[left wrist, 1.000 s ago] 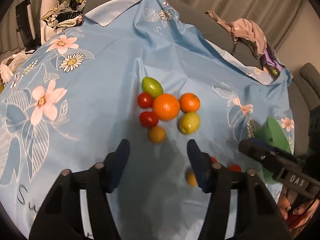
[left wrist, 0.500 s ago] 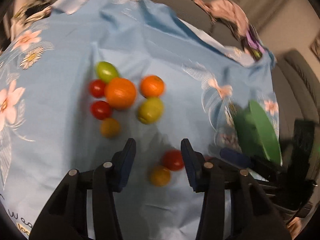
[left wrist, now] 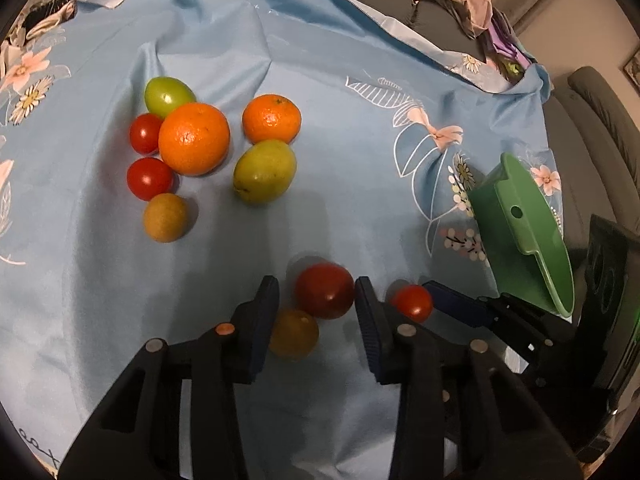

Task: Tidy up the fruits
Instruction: 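Move the left tool to a red tomato while the right tool approaches another red tomato, then close the left tool on its red tomato while the right tool grips another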

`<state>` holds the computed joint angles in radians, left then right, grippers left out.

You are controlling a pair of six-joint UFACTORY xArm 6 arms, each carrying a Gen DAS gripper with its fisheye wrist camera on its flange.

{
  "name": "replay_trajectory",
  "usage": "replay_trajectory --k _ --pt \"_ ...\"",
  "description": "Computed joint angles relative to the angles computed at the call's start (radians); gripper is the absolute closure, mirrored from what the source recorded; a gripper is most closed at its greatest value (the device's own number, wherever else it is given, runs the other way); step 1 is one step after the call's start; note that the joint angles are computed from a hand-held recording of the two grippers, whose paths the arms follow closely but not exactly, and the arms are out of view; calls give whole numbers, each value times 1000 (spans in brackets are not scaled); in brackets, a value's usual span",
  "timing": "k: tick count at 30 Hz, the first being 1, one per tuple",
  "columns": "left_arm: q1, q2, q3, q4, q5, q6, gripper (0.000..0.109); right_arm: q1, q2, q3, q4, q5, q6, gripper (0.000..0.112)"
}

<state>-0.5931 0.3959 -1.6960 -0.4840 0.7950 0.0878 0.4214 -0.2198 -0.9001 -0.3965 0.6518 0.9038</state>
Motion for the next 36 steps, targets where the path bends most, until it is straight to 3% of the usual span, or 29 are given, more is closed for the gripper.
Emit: replay_trajectory --k 5,8,15,25,36 --pt "-4 19 -20 -5 17 -5 69 15 1 5 -69 0 50 71" --pt "-11 18 -17 28 1 -22 77 9 -5 17 -77 -25 59 80" --pt "-7 3 3 52 -16 -59 77 -13 -6 38 -40 -98 61 81" --pt "11 -90 110 154 -166 -160 77 -24 -28 44 3 -213 64 81" --pt "-5 -175 200 220 -297 -212 77 -51 -147 96 -123 -280 189 81"
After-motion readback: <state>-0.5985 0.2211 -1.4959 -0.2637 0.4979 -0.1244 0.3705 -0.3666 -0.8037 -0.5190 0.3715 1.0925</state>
